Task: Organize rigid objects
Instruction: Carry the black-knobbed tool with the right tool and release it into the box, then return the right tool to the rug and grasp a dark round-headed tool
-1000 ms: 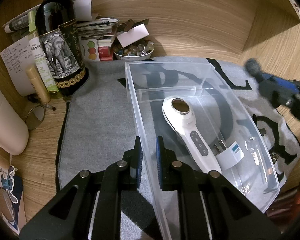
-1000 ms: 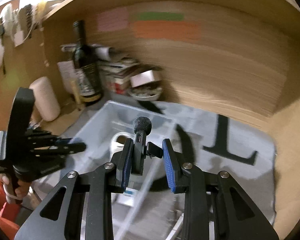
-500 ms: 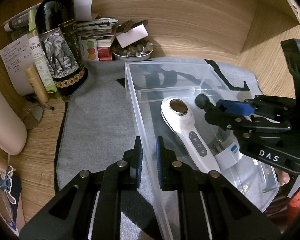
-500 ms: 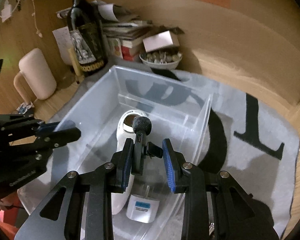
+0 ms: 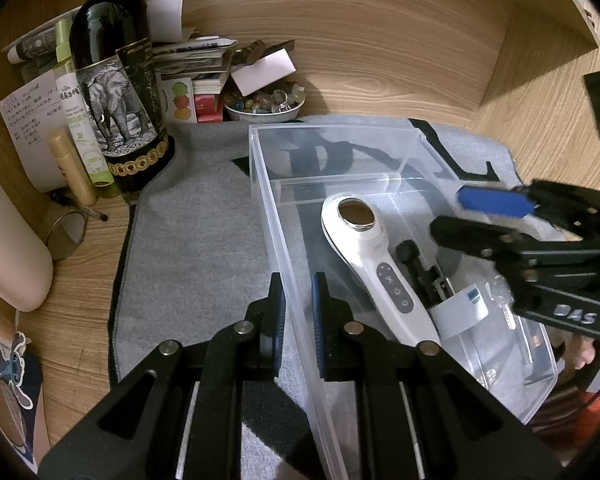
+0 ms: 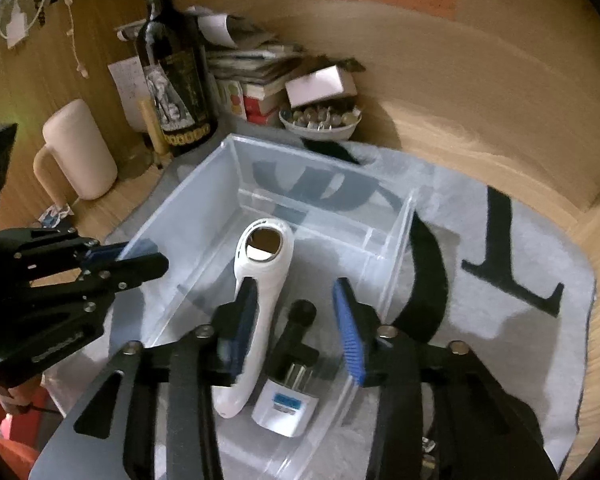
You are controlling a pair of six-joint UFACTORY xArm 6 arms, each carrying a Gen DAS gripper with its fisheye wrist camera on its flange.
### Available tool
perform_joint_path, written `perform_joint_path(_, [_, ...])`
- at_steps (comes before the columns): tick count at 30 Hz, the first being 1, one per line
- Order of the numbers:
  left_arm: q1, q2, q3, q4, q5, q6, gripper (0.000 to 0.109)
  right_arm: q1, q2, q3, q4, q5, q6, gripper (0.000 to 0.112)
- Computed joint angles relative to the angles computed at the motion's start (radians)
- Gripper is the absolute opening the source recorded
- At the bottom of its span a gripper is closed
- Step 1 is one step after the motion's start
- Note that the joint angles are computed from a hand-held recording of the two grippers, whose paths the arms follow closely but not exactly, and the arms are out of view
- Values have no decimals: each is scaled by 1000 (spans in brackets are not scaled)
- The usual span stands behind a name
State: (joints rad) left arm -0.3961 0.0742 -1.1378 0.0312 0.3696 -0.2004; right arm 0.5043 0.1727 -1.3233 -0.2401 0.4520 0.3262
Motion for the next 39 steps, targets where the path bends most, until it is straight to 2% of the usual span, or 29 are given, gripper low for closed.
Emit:
perform_joint_path(5, [0,0,1,4,-1,-2,12,-5,-56,43,-106,-46,83,58])
perform_joint_path(11, [-2,-4,3,16,2,-12,12,-27,-144,103,-284,-87,239,71])
perform_joint_path(18, [-2,-4,3,16,1,-11,12,-65,-261,204,-456,-74,415,76])
perform_joint_path(25, [-2,-4,3,17,3,-10,12,-92,-331,311,-456,-1,470,76])
perform_joint_path(39, [-3,-6,2,33,9,-20,12,-116,-443,541,-388,29,572,76])
